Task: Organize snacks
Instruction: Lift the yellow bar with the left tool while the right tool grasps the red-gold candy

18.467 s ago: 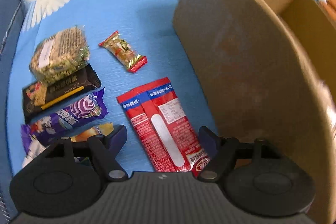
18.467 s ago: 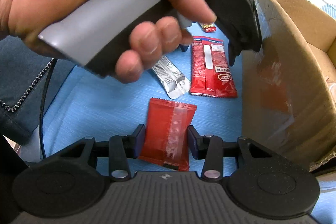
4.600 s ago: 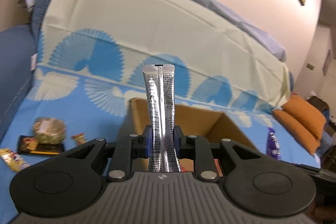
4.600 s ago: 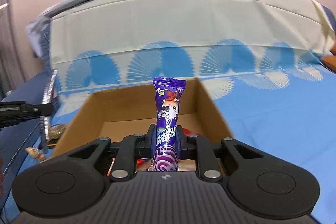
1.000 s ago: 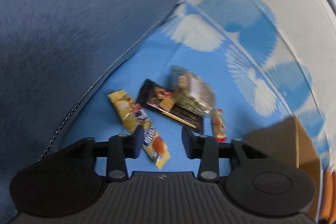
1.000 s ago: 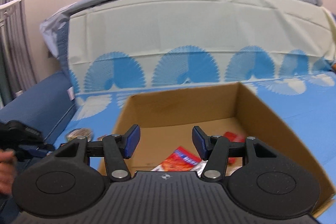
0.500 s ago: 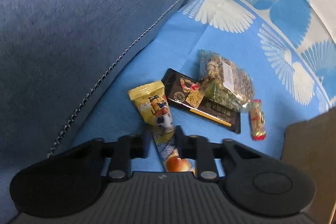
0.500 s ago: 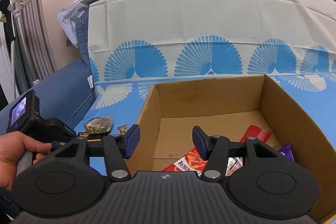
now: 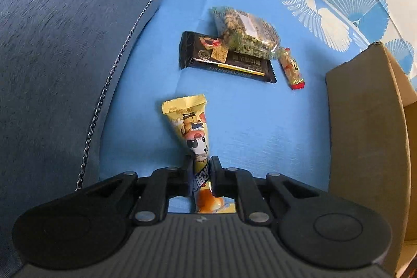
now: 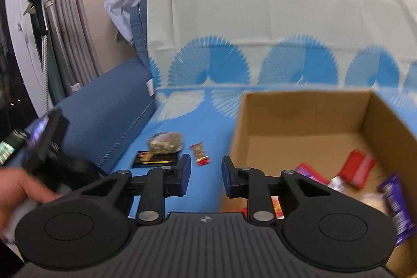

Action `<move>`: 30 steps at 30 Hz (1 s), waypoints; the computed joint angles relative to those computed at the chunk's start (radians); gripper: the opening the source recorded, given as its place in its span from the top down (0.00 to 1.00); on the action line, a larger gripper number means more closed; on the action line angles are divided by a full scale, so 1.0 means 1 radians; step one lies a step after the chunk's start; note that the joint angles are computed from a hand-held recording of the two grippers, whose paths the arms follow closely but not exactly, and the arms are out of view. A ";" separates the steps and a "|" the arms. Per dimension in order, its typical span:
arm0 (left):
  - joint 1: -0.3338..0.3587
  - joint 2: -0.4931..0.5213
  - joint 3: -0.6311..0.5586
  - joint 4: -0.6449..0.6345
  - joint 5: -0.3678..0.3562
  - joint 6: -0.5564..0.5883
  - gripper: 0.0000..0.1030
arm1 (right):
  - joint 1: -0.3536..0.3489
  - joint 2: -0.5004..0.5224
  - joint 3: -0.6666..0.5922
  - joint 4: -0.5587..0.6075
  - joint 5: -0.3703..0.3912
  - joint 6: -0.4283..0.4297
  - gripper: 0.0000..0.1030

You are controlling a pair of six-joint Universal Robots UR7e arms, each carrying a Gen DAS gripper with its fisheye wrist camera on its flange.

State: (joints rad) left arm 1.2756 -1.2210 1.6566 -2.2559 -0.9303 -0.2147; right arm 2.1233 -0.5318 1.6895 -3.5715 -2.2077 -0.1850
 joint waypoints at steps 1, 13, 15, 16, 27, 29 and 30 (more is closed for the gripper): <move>0.003 -0.003 -0.001 0.003 -0.006 -0.003 0.86 | 0.002 -0.001 -0.030 0.068 0.008 0.042 0.73; 0.022 0.007 -0.035 0.027 -0.068 -0.039 0.90 | -0.026 0.292 -0.633 0.654 -0.117 0.208 0.58; 0.025 0.011 -0.041 0.024 -0.073 -0.046 0.90 | -0.042 0.365 -0.751 0.727 -0.162 0.205 0.56; 0.027 0.014 -0.046 0.028 -0.079 -0.054 0.90 | -0.050 0.396 -0.802 0.766 -0.182 0.207 0.56; 0.037 0.025 -0.065 0.048 -0.113 -0.081 0.86 | -0.121 0.592 -1.135 1.001 -0.235 0.172 0.53; 0.039 0.026 -0.067 0.050 -0.114 -0.077 0.86 | -0.125 0.612 -1.159 0.970 -0.228 0.130 0.53; 0.040 0.027 -0.068 0.051 -0.111 -0.077 0.86 | -0.125 0.623 -1.179 0.971 -0.228 0.111 0.59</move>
State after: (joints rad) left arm 1.3152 -1.1941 1.5883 -2.2049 -1.0412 -0.2922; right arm 1.9984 0.0910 0.5109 -2.6001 -2.4353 -0.0736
